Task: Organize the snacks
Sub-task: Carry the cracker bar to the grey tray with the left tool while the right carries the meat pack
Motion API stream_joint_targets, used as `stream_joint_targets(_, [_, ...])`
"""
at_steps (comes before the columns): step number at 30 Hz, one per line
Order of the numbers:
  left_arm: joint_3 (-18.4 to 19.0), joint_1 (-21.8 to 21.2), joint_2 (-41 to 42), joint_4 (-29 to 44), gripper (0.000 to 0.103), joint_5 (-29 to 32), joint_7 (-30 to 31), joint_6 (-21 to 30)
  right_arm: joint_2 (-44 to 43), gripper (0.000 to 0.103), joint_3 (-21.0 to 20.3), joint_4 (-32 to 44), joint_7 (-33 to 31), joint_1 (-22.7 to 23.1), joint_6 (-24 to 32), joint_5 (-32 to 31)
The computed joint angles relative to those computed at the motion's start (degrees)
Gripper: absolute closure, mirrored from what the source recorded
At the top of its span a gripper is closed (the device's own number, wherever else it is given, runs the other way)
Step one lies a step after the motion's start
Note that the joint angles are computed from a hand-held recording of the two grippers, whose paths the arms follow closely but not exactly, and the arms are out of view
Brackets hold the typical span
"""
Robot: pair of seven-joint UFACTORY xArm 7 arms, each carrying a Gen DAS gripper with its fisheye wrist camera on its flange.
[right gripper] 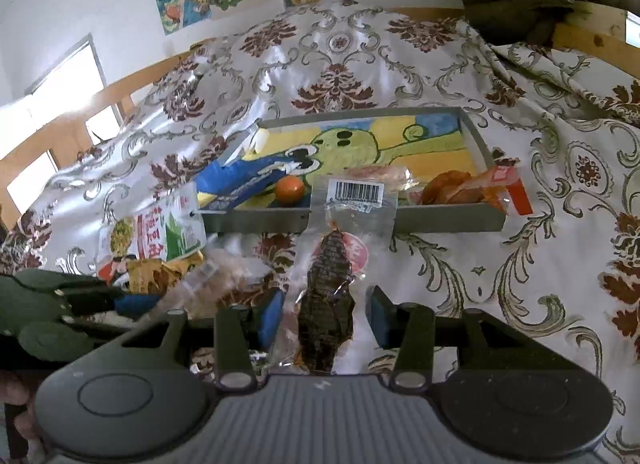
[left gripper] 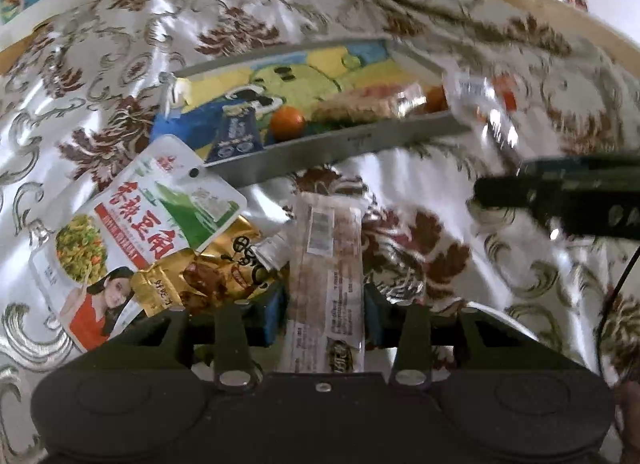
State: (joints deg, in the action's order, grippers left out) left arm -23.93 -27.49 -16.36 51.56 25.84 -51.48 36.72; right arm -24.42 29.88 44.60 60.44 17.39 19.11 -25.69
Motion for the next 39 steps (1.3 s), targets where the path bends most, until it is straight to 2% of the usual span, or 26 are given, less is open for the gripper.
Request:
stream_joint_targets(3, [-0.2, -0.5, 1.9, 2.1, 0.059, 0.7, 2.7, 2.5, -0.2, 0.053, -0.7, -0.4, -0.1, 0.3, -0.7, 0.7])
stream_joint_targets(7, [-0.1, -1.8, 4.4, 5.0, 0.054, 2.3, 7.0, 6.3, 0.1, 0.053, -0.6, -0.2, -0.3, 0.0, -1.3, 0.8])
stream_joint_targets(8, [-0.3, -2.0, 5.0, 5.7, 0.061, 3.5, 6.7, 7.5, 0.1, 0.053, -0.5, -0.2, -0.3, -0.1, -1.4, 0.7])
stream_joint_targets(16, [-0.1, -3.3, 5.1, 6.0, 0.063, 7.6, -1.9, 8.6, 0.0, 0.053, 0.2, -0.2, 0.5, -0.7, -1.9, 0.1])
stream_joint_targets(25, [-1.0, -1.0, -1.5, 0.7, 0.063, 8.5, -11.2, 1.5, -2.0, 0.053, 1.7, -1.9, 2.9, -4.3, -5.9, -0.5])
stream_joint_targets(31, [-3.4, 3.4, -2.1, 2.8, 0.063, 11.8, -15.8, -2.5, -4.6, 0.053, 4.9, -3.3, 5.3, -10.6, -12.2, -1.2])
stream_joint_targets(34, [-4.5, 5.2, 0.9, 7.1, 0.063, 15.3, -17.3, -2.6, -5.8, 0.053, 7.6, -2.7, 5.6, -16.1, -14.5, -1.1])
stream_joint_targets(39, [-3.5, 5.2, 8.7, 15.4, 0.063, 23.2, -20.8, -2.4, -5.5, 0.053, 11.8, -1.1, 4.3, -25.3, -19.1, 0.0])
